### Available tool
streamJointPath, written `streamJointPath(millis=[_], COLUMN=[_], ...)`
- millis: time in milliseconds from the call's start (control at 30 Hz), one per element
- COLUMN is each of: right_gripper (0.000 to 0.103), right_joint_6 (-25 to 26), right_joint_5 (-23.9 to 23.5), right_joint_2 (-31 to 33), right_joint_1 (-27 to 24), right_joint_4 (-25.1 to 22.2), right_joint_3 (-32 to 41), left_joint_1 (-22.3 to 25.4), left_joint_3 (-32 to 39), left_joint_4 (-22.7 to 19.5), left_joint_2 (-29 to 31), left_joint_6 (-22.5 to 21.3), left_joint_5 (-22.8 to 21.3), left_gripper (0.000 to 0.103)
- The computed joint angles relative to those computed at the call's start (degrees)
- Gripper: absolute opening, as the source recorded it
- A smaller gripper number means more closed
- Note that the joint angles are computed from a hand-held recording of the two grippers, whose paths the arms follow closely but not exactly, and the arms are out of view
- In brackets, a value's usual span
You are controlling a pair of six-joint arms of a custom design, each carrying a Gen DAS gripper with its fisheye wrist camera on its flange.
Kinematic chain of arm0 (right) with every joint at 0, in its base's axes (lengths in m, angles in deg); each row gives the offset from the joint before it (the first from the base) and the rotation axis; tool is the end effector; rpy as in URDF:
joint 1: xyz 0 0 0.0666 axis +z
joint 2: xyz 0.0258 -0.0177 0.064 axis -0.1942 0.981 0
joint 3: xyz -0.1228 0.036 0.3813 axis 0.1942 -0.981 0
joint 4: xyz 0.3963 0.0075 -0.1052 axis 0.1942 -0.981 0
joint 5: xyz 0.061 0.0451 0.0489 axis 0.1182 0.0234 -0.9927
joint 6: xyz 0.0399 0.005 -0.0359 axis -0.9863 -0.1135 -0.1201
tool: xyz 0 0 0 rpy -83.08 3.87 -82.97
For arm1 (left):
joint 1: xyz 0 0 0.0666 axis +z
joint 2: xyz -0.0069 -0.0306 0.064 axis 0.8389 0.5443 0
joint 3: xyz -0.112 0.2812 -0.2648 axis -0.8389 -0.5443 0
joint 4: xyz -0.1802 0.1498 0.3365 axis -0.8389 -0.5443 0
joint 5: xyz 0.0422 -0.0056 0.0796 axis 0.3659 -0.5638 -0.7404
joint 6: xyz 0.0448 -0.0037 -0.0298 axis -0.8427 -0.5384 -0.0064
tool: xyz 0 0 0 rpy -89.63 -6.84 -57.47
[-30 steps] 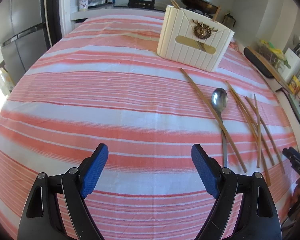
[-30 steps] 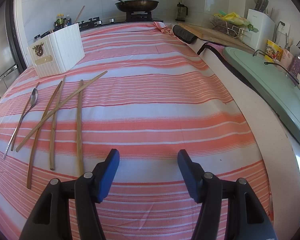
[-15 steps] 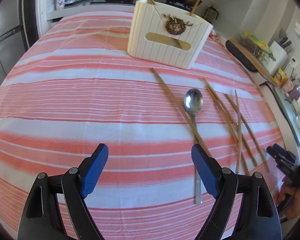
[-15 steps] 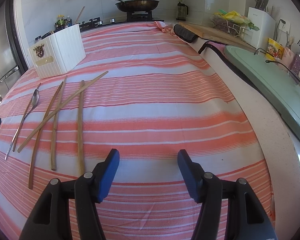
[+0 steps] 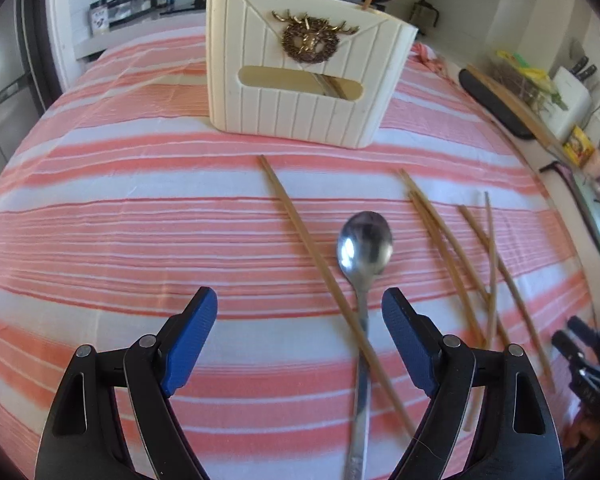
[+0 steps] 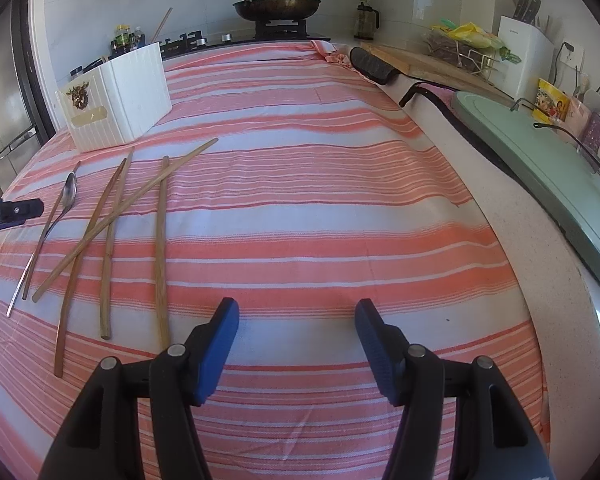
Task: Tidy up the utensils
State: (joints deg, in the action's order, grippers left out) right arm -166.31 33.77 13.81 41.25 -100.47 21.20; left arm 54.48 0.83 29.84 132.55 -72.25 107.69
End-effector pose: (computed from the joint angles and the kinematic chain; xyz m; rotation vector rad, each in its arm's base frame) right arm 0.2676 0.3112 0.3721 0.6138 2.4130 -0.2755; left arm 0.4809 -0.0331 0.3783 0.5584 2.5007 -0.3160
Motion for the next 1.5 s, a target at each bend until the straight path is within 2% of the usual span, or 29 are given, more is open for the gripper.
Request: streamJointPath(millis=[33,100,167,267,333,400,500,533,567,600,633,667,700,733,800,900,967,1033,1067,1133,1167,1200,1233,1267,1300,1333,1400,1467,1500], right_gripper=[0.062,0.062,0.062,0.062,0.062,0.062,0.062,0.062,0.062,0.061,0.054,0.042,0.011,0.007,0.007,0.007,0.007,0.007,0.007,0.009,0.011,0.025,0.045,0.054,0.06,0.06,0.06,0.061,0.061], right_joint_6=[-0.04,-0.26,-0.81,-0.63,0.22,3.49,12.21,15.13,17.92,20.91,24.03,26.16,27.23,26.74,23.48,14.45,6.82,0.7,-1.08,-1.66,-1.7,-1.04,-0.09,0.53,1.45,2.85,5.73,6.9,6.99], right_joint_5=[0.1,0.21,0.31,0.06,0.51,0.0,-2.93,-4.25,-5.59,-6.93,-8.66,-10.39,-12.06,-10.62,-10.0,-7.54,-6.16,-5.71,-5.69,-4.63,-4.29,-4.48,-4.2,-3.66,-3.32,-3.5,-5.44,-5.24,-5.05], right_joint_2=[0.03,-0.23,-0.56,-1.1,-1.84,-2.44,-1.69,-0.89,0.22,1.48,2.66,3.79,4.84,5.42,5.5,3.94,2.78,1.47,0.79,-1.69,-2.18,-2.05,-1.82,-1.65,-1.69,-1.77,-1.46,-1.35,-1.53], right_joint_1=[0.07,0.12,0.18,0.09,0.3,0.01,-1.5,-2.18,-2.87,-3.52,-4.24,-4.78,-5.42,-5.29,-5.32,-4.4,-3.5,-2.69,-2.26,-1.32,-0.94,-0.9,-0.88,-0.71,-0.74,-1.04,-2.23,-2.77,-2.8], right_joint_4=[-0.09,0.12,0.35,1.19,2.9,5.96,10.6,11.83,12.51,13.22,14.22,14.88,14.79,13.96,10.81,3.31,-3.21,-7.77,-8.72,-5.46,-4.65,-4.6,-4.52,-4.41,-3.71,-2.5,-0.41,0.44,0.89], right_joint_3=[0.04,-0.19,-0.49,-0.97,-1.26,-0.98,0.83,1.65,2.68,3.68,4.4,4.97,5.49,5.96,6.54,5.41,4.6,3.59,3.0,0.66,0.04,0.0,0.16,0.33,0.3,0.21,0.1,-0.02,-0.25], left_joint_1=[-0.29,0.35,1.5,2.8,2.89,2.7,2.65,2.61,2.62,2.65,2.84,3.22,3.72,4.37,6.1,9.27,11.25,13.02,13.77,14.83,15.06,15.07,14.98,14.78,14.45,14.32,13.78,13.6,13.67], left_joint_3=[-0.33,-0.65,-1.52,-1.17,-1.0,-1.61,-2.76,-2.99,-3.03,-2.91,-2.74,-2.64,-2.66,-2.74,-2.97,-3.41,-3.87,-4.03,-3.83,-3.43,-3.21,-2.96,-3.01,-3.34,-3.74,-3.93,-3.15,-3.04,-2.82], left_joint_4=[0.8,0.76,1.68,0.41,-0.16,0.15,0.72,0.83,0.73,0.33,-0.17,-0.44,-0.6,-0.53,-0.34,-0.04,0.61,0.92,0.54,-0.23,-0.65,-1.22,-1.09,-0.41,0.64,0.98,0.03,0.78,0.56], left_joint_2=[0.12,0.42,-0.18,-0.1,-0.07,-0.7,-1.99,-2.3,-2.44,-2.41,-2.35,-2.31,-2.39,-2.51,-2.78,-3.17,-3.52,-3.67,-3.49,-3.09,-2.83,-2.53,-2.56,-2.91,-3.18,-3.29,-2.07,-1.73,-1.49], left_joint_6=[-0.08,-0.93,-2.07,-2.98,-3.8,-4.86,-7.21,-7.84,-8.33,-8.66,-8.72,-8.55,-8.32,-8.04,-7.53,-8.03,-8.51,-8.38,-8.42,-8.91,-9.58,-10.49,-11.13,-11.37,-11.43,-11.81,-12.41,-11.96,-11.95], left_joint_5=[-2.05,-3.15,-3.07,-1.95,-2.02,-3.0,-2.47,-2.41,-2.3,-2.04,-1.69,-1.29,-1.1,-1.11,-1.37,-1.79,-2.26,-2.27,-1.57,0.44,1.54,2.31,2.57,2.33,1.83,1.47,0.1,-0.63,-0.79], left_gripper=[0.085,0.085,0.085,0.085,0.083,0.077,0.052,0.038,0.018,0.009,0.006,0.005,0.005,0.004,0.004,0.004,0.004,0.005,0.005,0.006,0.016,0.025,0.048,0.068,0.073,0.077,0.078,0.086,0.087])
